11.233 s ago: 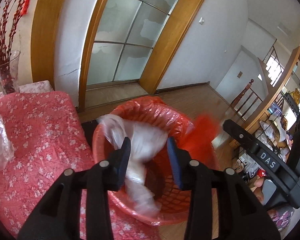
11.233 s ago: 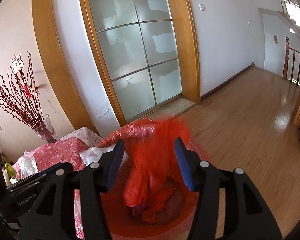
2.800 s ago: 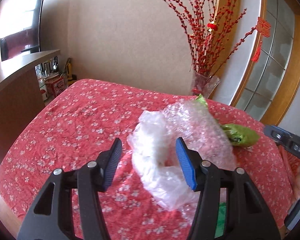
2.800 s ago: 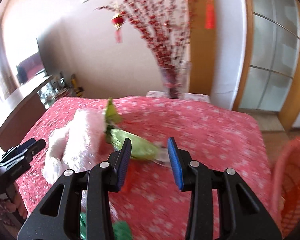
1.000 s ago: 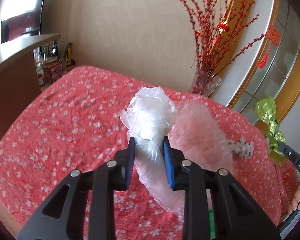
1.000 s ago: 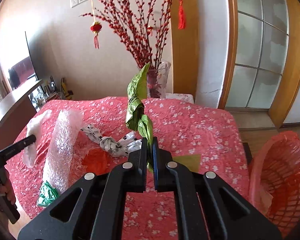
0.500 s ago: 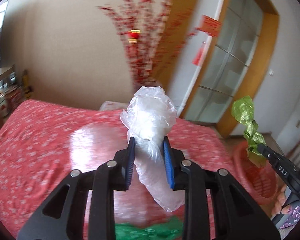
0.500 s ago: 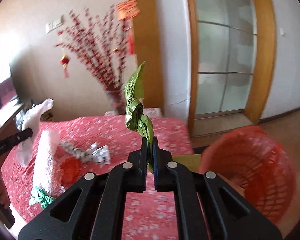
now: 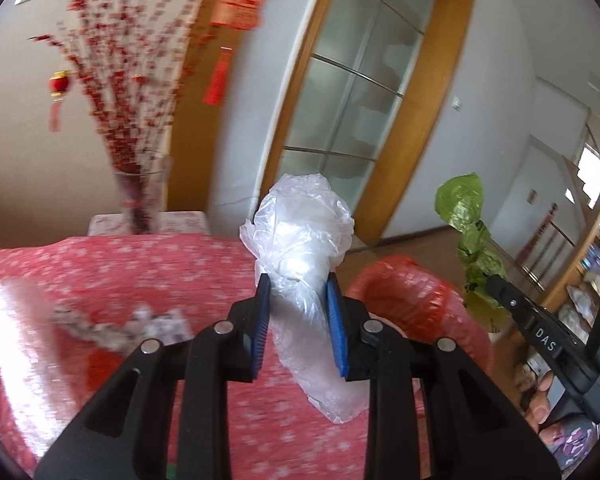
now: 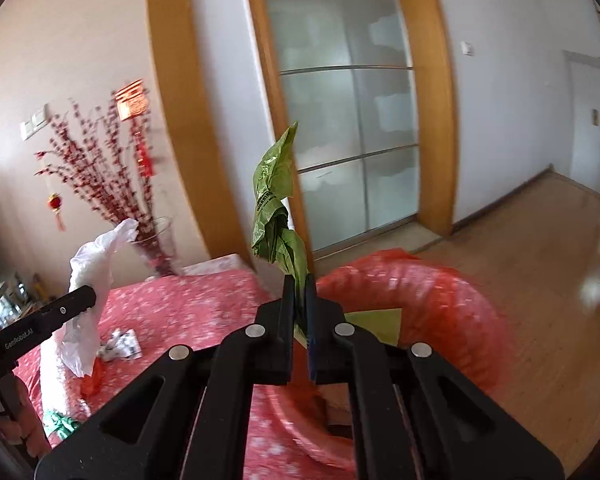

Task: Collect trash
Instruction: 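Carry both held bags over the wastebasket and open both grippers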

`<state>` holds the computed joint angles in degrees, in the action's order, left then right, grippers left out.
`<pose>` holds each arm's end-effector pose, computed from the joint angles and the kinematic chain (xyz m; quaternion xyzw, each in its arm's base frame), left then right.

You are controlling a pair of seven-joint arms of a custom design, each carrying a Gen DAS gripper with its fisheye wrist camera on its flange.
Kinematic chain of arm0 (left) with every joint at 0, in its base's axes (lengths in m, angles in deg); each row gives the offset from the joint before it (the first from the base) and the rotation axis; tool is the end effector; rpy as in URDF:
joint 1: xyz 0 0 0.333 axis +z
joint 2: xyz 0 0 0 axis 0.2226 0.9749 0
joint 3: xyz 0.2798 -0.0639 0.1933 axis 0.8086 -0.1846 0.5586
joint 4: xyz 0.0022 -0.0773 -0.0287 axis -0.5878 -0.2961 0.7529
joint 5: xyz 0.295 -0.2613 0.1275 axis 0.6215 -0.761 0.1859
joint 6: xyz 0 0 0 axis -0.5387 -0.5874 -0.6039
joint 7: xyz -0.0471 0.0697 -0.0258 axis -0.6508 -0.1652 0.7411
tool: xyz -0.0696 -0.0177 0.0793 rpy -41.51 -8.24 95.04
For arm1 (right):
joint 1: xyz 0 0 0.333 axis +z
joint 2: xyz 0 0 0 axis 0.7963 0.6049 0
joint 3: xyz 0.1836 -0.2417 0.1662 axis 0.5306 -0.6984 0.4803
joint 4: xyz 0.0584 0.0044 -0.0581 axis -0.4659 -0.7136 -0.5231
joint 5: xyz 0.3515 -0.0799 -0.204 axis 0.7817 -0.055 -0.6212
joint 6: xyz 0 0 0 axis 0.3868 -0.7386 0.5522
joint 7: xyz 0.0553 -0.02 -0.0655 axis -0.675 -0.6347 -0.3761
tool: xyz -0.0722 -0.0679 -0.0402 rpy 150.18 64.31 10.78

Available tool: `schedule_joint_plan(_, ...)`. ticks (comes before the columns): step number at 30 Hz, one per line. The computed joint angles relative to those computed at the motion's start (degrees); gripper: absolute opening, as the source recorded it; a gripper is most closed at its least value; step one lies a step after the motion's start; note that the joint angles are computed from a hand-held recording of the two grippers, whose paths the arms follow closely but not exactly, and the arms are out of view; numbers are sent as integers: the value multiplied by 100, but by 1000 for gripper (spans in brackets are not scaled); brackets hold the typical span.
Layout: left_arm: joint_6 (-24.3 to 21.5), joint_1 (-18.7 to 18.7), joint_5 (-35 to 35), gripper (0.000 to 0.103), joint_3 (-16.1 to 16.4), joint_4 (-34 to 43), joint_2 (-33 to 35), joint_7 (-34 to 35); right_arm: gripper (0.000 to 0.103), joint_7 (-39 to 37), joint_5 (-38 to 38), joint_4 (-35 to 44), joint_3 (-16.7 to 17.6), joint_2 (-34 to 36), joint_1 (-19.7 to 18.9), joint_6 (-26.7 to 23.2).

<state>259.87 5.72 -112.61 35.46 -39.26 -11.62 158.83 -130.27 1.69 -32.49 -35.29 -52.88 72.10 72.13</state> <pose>0.7359 -0.3449 0.3936 -0.4687 0.7309 -0.4807 0.1225 0.5913 0.2391 0.4465 -0.4354 0.7442 -0.3754 0.3400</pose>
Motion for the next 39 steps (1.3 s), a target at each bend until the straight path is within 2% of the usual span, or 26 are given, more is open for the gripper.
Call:
schedule_joint_plan(8, -546, -307, 16, 27, -136, 582, 380, 260, 5, 198, 113, -405, -6, -258, -150, -117)
schedule_joint_plan(17, -1084, -805, -59, 27, 228, 1193, 691, 286, 5, 444, 57, -629, 8, -356, -302, -95)
schedule_joint_plan(23, -1337, -956, -138, 27, 291, 1401, 809, 280, 5, 588, 18, -749, -9, -418, -398, -26)
schedule_joint_plan(28, -1762, -1258, -14, 27, 541, 2040, 1120, 61, 5, 675, -10, -839, -12, -503, -480, 17)
schedule_joint_plan(34, -2153, -1490, 113, 28, 680, 2694, 1478, -136, 6, 813, -51, -919, -26, -559, -591, 143)
schedule_joint_plan(39, -2398, -1663, 255, 33, 837, 3140, 1742, -366, 7, 1008, -86, -961, -64, -555, -688, 362)
